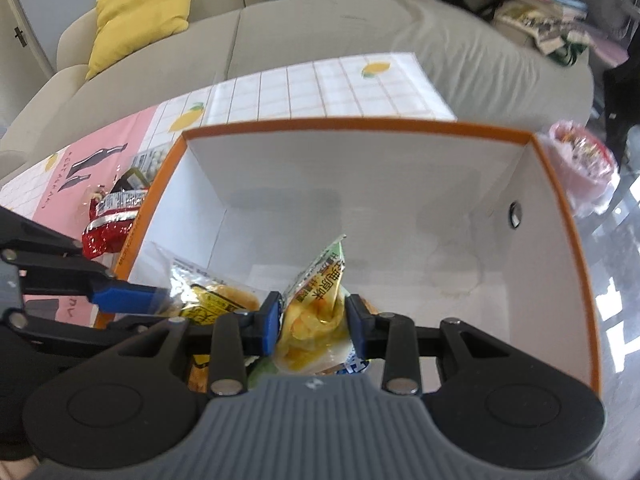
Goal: Organize snacks
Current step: 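Carry both packets into the orange box and open both grippers, then withdraw both grippers from the box back toward the snack pile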
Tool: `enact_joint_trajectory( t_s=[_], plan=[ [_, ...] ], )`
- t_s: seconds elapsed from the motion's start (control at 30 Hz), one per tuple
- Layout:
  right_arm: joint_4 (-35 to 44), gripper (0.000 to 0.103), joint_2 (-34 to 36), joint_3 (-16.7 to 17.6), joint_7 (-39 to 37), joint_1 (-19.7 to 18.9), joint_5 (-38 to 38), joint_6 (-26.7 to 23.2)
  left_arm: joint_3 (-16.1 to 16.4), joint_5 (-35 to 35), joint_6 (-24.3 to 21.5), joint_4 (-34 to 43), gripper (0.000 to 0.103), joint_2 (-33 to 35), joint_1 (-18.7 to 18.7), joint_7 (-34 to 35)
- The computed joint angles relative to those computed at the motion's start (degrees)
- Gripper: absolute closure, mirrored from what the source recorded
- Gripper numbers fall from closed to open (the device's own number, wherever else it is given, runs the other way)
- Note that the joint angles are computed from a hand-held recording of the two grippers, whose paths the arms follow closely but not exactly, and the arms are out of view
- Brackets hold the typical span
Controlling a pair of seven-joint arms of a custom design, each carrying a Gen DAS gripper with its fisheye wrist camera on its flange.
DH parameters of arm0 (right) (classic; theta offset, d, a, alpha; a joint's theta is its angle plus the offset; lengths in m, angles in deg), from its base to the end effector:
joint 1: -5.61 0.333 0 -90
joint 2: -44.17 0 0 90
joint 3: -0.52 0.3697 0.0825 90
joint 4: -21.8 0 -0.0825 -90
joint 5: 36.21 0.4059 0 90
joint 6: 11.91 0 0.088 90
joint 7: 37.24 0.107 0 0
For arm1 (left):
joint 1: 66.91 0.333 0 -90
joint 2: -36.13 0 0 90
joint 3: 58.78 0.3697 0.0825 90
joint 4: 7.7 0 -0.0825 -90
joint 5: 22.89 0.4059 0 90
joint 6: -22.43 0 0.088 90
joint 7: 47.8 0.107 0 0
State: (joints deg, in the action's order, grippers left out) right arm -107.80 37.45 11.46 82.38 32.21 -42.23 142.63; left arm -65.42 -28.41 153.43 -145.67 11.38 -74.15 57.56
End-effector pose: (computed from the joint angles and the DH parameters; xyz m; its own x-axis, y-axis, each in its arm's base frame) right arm 0.4365 0.3440 0.5124 0.2628 -0.9515 -0.1597 -0.8508 -0.1504 -0.5035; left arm 0.4281 -0.1137 0.5427 -0.4336 -0.9001 -0.0416 -0.8531 0.4250 -0.3026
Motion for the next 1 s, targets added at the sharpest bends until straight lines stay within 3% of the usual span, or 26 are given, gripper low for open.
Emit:
enact_joint_trajectory(
  t_s=[0.33, 0.53, 0.6, 0.7, 0.77, 1.0],
  plan=[
    [0.1, 0.069, 1.8, -1.3, -6.9, 1.8, 12.6, -0.5, -0.9, 2.8, -1.9, 1.1, 0.078, 2.4, 0.5, 0.1],
    [0.4, 0.063, 2.2, -1.3, -8.4, 1.7, 16.5, -1.7, -0.8, 3.5, -1.1, 0.7, 0.055, 1.7, 0.2, 0.1],
    [0.8, 0.063, 2.2, -1.0, -7.2, 1.4, 15.0, -2.4, -0.8, 3.6, -1.1, 0.6, 0.045, 1.2, 0.2, 0.3],
    [1.1, 0.058, 1.8, -0.7, -5.1, 1.2, 12.7, -3.1, -0.7, 3.9, -0.5, 0.1, 0.043, -0.2, 0.2, 0.7],
    [1.2, 0.047, 1.3, -0.6, -3.9, 1.0, 11.2, -3.2, -0.7, 4.3, 0.0, -0.3, 0.039, -1.3, 0.4, 0.4],
    [1.3, 0.034, -1.4, 0.6, 3.0, 0.0, 2.0, -5.0, 1.3, 1.4, 0.5, -1.7, 0.035, -6.8, 0.1, 1.6]
  ],
)
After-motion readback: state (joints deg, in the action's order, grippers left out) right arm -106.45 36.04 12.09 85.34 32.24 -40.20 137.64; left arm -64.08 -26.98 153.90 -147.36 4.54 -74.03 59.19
